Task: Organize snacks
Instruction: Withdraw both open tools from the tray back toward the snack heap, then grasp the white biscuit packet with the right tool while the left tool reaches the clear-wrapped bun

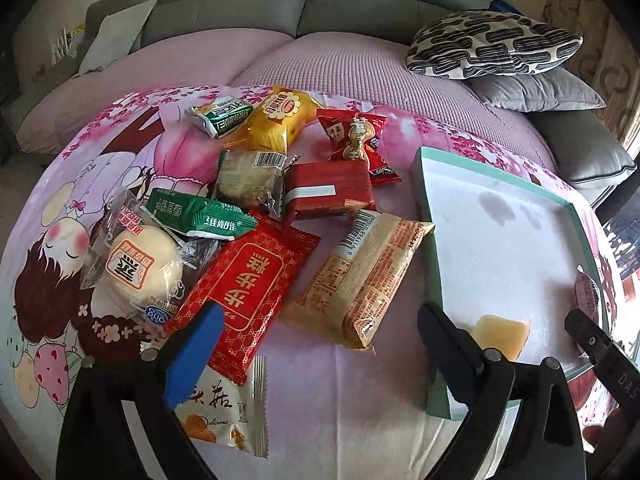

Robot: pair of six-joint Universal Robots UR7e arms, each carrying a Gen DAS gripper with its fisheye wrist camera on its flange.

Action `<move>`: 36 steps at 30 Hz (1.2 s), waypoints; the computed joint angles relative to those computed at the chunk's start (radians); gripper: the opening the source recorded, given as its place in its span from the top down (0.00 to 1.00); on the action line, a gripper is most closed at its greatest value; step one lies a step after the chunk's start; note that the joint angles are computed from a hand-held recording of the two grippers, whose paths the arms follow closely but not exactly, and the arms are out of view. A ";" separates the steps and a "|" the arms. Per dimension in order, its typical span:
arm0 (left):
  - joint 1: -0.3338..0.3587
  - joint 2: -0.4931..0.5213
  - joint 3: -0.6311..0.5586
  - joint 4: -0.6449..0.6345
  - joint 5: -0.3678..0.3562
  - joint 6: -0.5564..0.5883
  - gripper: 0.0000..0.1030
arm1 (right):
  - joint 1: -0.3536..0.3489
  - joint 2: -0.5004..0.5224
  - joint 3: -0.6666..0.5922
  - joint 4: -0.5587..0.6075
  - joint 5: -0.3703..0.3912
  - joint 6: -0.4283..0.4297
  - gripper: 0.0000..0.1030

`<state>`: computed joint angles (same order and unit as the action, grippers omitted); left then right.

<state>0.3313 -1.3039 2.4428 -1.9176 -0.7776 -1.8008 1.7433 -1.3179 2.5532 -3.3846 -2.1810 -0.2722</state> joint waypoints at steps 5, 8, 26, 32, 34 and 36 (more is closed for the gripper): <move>-0.005 -0.008 0.001 0.009 0.005 -0.010 0.05 | 0.004 0.007 -0.001 0.001 -0.006 -0.007 0.00; -0.012 -0.028 0.011 0.009 0.015 -0.036 0.05 | 0.008 0.008 0.003 -0.009 0.002 -0.011 0.00; -0.111 -0.328 0.076 0.361 0.033 -0.273 0.05 | 0.076 0.036 0.035 0.014 0.154 0.022 0.00; -0.180 -0.517 0.112 0.533 -0.015 -0.437 0.05 | 0.111 0.081 0.039 -0.015 0.221 0.006 0.00; -0.203 -0.522 0.097 0.627 -0.037 -0.494 0.05 | 0.132 0.101 0.040 -0.026 0.240 0.000 0.00; -0.211 -0.539 0.100 0.648 -0.059 -0.499 0.05 | 0.160 0.129 0.038 -0.020 0.253 -0.004 0.00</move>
<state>0.1202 -1.8430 2.5428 -1.2695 -0.8368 -2.3000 1.9030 -1.1890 2.5909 -3.4050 -1.9277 -0.2765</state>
